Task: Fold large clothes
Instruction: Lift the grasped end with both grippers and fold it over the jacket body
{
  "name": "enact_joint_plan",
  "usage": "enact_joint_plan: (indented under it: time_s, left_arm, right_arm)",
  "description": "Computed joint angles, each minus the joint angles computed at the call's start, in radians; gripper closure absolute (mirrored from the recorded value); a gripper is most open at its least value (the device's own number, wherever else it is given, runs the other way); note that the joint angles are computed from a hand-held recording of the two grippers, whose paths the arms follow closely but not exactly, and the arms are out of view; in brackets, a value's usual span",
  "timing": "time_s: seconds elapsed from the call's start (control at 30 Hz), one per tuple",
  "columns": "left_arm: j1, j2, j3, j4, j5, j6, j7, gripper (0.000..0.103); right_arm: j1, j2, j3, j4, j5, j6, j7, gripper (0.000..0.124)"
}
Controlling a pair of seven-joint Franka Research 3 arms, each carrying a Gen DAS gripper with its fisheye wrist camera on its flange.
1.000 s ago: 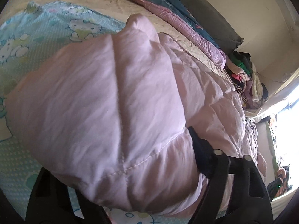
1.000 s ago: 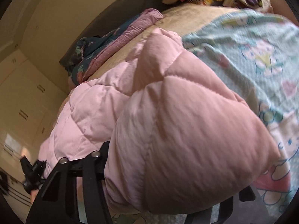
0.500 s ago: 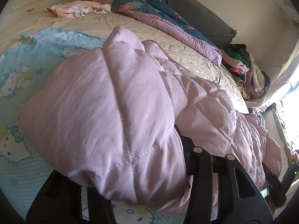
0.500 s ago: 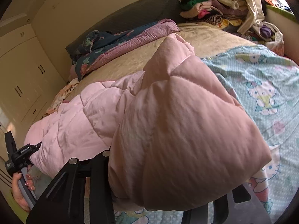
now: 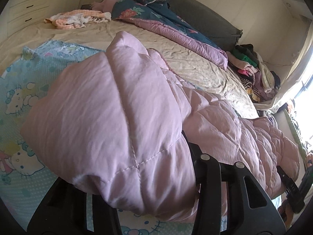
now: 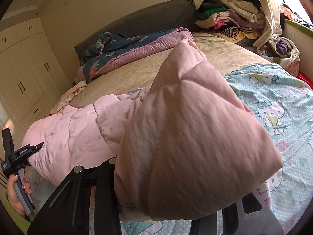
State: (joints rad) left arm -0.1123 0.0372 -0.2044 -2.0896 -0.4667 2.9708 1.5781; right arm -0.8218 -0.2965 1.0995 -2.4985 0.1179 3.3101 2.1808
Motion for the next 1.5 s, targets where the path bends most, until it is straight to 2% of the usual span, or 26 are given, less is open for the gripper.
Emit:
enact_joint_plan:
  time_s: [0.33, 0.5, 0.8, 1.33, 1.5]
  left_arm:
    - [-0.007, -0.026, 0.01, -0.023, -0.024, -0.006, 0.022, 0.068]
    - [-0.015, -0.041, 0.023, -0.033, -0.031, -0.018, 0.033, 0.068]
    - [-0.032, -0.072, 0.044, -0.064, -0.054, -0.018, 0.07, 0.068]
    - [-0.103, -0.182, 0.116, -0.166, -0.064, -0.026, 0.094, 0.068]
    - [-0.136, -0.229, 0.145, -0.217, -0.069, -0.02, 0.109, 0.068]
  right_arm:
    - [0.057, -0.027, -0.046, -0.016, -0.004, -0.012, 0.014, 0.09]
    - [0.112, -0.036, -0.098, -0.025, -0.008, -0.022, 0.02, 0.09]
    - [0.182, -0.069, -0.152, -0.047, -0.014, -0.028, 0.036, 0.091]
    - [0.368, -0.182, -0.29, -0.117, -0.045, -0.081, 0.081, 0.091]
    - [0.403, -0.216, -0.306, -0.138, -0.061, -0.105, 0.113, 0.091]
